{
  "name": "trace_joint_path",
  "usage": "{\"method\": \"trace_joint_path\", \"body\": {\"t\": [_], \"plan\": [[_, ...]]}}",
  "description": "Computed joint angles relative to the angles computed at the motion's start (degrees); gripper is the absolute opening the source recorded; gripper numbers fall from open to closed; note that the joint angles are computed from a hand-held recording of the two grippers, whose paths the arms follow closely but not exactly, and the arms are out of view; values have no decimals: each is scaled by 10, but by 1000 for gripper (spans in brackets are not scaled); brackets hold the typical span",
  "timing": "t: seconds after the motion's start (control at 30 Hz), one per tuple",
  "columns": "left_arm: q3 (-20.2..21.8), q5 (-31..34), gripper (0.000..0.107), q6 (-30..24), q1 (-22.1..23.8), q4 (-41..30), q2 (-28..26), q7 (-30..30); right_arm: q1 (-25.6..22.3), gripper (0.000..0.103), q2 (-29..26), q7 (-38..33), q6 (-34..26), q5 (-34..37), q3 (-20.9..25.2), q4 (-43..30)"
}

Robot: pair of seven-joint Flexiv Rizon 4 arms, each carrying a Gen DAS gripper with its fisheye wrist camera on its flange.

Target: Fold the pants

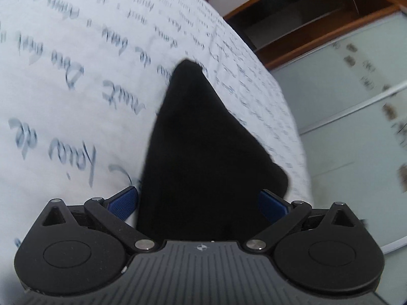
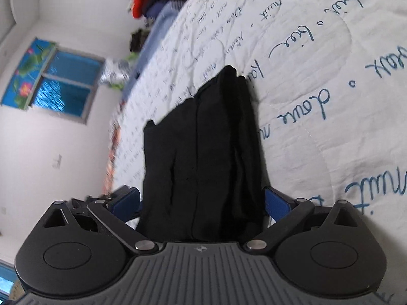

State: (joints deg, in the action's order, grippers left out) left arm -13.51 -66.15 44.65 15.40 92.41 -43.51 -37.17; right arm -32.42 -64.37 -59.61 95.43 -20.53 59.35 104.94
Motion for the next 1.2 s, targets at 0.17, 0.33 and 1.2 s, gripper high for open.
{"method": "trace_joint_path", "body": {"t": [0.17,0.33,1.2], "plan": [[-6,-29,100,22,-9,16,3,16,32,103,25,-19,-58,7,-19,-30],[12,-2,17,120,-54,27,18,17,114,26,110,-26,-66,4,-121,-23],[13,-244,40,212,-103,106,113,293,95,53,182,-141,72,226,-123,39]]}}
